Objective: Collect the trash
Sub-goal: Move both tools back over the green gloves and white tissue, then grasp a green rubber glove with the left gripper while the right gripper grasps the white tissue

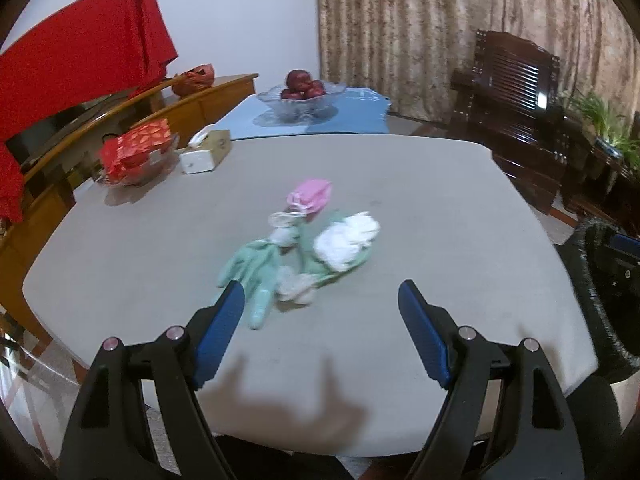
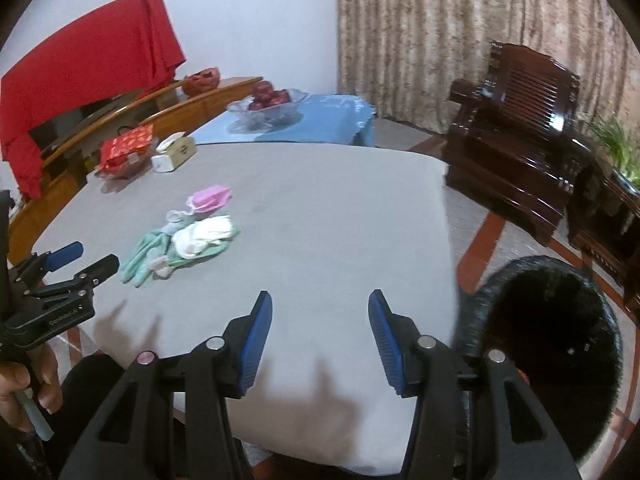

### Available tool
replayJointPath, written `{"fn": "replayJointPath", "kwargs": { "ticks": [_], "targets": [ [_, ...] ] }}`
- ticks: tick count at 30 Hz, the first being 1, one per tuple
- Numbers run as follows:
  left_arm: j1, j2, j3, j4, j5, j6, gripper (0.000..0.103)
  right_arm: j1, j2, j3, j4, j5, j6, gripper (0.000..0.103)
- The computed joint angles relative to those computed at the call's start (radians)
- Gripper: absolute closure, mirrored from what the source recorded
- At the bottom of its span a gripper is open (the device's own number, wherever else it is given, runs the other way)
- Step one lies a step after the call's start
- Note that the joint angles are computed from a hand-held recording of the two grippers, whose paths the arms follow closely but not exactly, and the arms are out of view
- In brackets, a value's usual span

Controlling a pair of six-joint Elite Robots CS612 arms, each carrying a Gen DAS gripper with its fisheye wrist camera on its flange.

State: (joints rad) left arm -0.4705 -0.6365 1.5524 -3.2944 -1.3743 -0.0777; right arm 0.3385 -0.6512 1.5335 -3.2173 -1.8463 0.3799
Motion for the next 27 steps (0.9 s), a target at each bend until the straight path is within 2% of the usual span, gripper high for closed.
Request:
{"fn": "replayJointPath", "kwargs": {
  "ticks": [13, 18, 27],
  "targets": [
    [0.071, 0.036, -0.046, 0.006, -0.035, 0.023, 0.026, 0.04, 0.111, -0.223, 0.119, 0.034, -0.032, 0.053],
    [0.095, 0.057, -0.076, 0.015, -0.059, 0.033, 0.026, 0.046, 0.153, -0.302, 0.155, 0.041, -0.017, 0.053],
    [0.117, 0.104, -0.143, 0.028, -0.097, 0.075, 0.026, 0.064, 0.246, -0.467, 0.225, 0.052, -0.004, 0.053]
  ]
}}
